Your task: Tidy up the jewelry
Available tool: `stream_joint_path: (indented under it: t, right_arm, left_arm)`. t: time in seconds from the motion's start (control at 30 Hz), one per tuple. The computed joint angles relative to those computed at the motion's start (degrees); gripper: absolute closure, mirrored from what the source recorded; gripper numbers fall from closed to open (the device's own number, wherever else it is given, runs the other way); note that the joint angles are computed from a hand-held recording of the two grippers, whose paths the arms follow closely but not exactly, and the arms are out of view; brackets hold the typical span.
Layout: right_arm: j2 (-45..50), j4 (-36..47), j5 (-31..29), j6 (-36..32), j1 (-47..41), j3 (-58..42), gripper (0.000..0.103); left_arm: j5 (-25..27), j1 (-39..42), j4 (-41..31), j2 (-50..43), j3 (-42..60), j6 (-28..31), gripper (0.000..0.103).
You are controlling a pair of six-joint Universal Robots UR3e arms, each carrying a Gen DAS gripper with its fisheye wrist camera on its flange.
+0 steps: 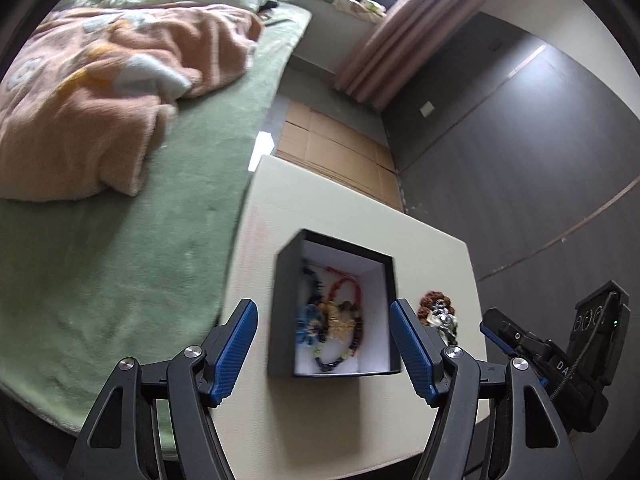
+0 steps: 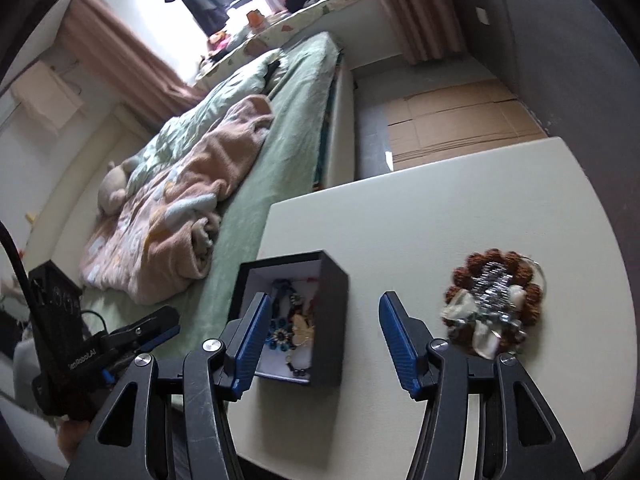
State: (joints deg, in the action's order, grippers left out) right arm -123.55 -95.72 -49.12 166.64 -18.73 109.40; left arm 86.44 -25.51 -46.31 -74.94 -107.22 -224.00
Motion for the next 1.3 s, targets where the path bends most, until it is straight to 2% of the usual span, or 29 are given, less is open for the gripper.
stream_joint_path:
  t: [0.17,0.37,0.43,0.53,0.57,0.63,0.87,0.97,1.07,1.13,1.3]
  right_arm:
    - [-7.45,20.17,2.31,-14.77,-17.32,-1.02,0.046]
    - [-11.28,34.36,1.22,-27.22,-32.07,-0.89,0.047]
    - [-12.33,38.50,0.48,-31.44,-36.61,-0.33,0.047]
    - [-13.51,39.22,-0.96,-34.10,-40.20,2.22,0.047]
    - [-13.59,38.72,-1.21,-34.18,-40.32,3.00,0.049]
    - [-12.84,36.24,-1.35,-33.52,-39.19,5.32,0.055]
    - [-5.49,11.63,-2.36,-18.67,-24.48,15.62,0.063]
    - [-4.19,5.33,-1.94,-15.60,-21.67,17.58,0.069]
    - [-3.26,8.30,0.12,-17.93,-22.69,17.09,0.089]
    - [-5.04,11.50,0.62,-19.96,-24.33,16.67,0.091]
    - [-12.62,38.87,3.38,-38.55,-38.70,10.94,0.091]
  left_arm:
    - [0.79,-5.42,1.02,-10.71,9.34,0.20,0.033]
    - [1.27,-11.43,0.04,-23.60,21.80,1.55,0.034]
    - [1.09,-12.35,-0.29,-26.23,24.19,1.46,0.041]
    - [0.70,-13.49,-0.47,-29.96,27.28,1.13,0.050]
    - [0.86,-13.91,-1.05,-31.19,28.55,1.40,0.056]
    - [0.94,-14.44,-1.78,-32.57,29.96,1.47,0.059]
    - [0.59,-14.53,-2.56,-34.19,31.41,1.04,0.060]
    - [0.81,-14.14,-3.79,-34.89,33.29,1.88,0.059]
    - [0.55,-13.78,-5.60,-36.37,36.48,3.33,0.060]
    - [1.07,-13.85,-7.14,-37.85,39.29,4.21,0.059]
    - [1.38,-13.95,-13.18,-43.47,48.91,7.00,0.059]
